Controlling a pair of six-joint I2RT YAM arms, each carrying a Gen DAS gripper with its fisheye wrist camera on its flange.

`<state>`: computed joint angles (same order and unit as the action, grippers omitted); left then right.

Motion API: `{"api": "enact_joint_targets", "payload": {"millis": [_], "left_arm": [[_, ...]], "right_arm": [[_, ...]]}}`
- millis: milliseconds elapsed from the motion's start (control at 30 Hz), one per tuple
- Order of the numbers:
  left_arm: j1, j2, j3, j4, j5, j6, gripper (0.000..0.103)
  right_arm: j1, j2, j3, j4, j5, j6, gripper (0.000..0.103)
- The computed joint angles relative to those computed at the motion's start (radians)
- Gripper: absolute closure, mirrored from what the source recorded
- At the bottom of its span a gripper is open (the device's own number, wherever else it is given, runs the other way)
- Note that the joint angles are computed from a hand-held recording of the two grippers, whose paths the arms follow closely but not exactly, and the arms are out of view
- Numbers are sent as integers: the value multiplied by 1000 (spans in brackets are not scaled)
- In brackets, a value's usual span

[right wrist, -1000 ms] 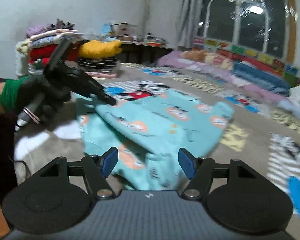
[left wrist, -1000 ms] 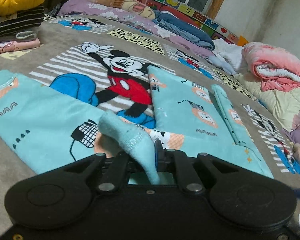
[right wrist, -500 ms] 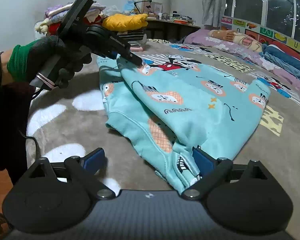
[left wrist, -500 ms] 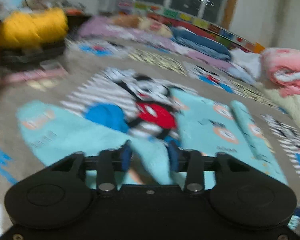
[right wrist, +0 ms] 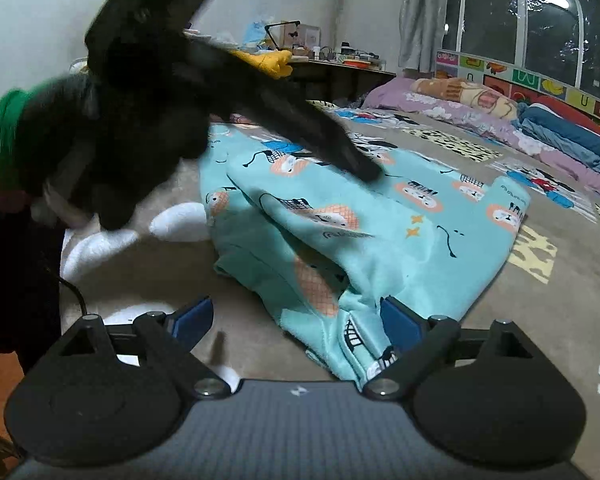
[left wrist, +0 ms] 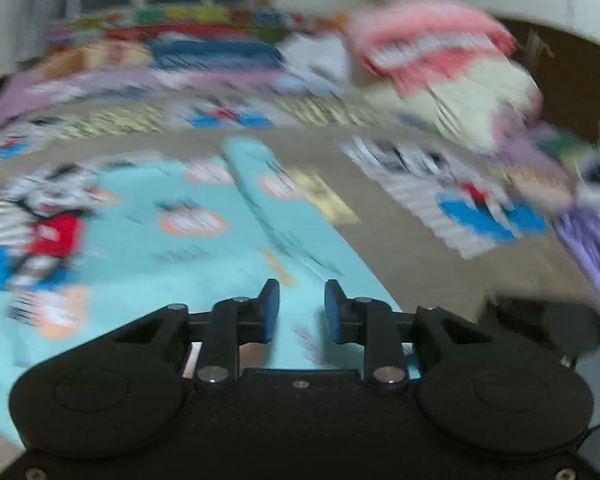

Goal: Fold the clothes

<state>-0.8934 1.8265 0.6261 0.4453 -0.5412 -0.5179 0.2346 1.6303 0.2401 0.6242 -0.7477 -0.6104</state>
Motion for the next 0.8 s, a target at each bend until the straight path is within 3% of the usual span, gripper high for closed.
{"api": "enact_joint_targets", "payload": {"millis": [100, 233, 400, 567, 800], "left_arm": [[5, 75, 21, 3, -2, 66, 80], [18, 11, 53, -133, 25, 123, 80], [107, -72, 111, -193, 83, 153, 80], [223, 34, 343, -304, 129, 198, 80], [342, 347, 774, -465, 204, 256, 80]], "right_arm": [[-8, 19, 9, -5, -12, -4, 14], [-17, 30, 8, 7, -30, -4, 14], [-17, 39, 16, -4, -35, -7, 13], [-17, 48, 25, -14, -40, -11, 13], [-11, 54, 31, -18, -41, -6, 13]]}}
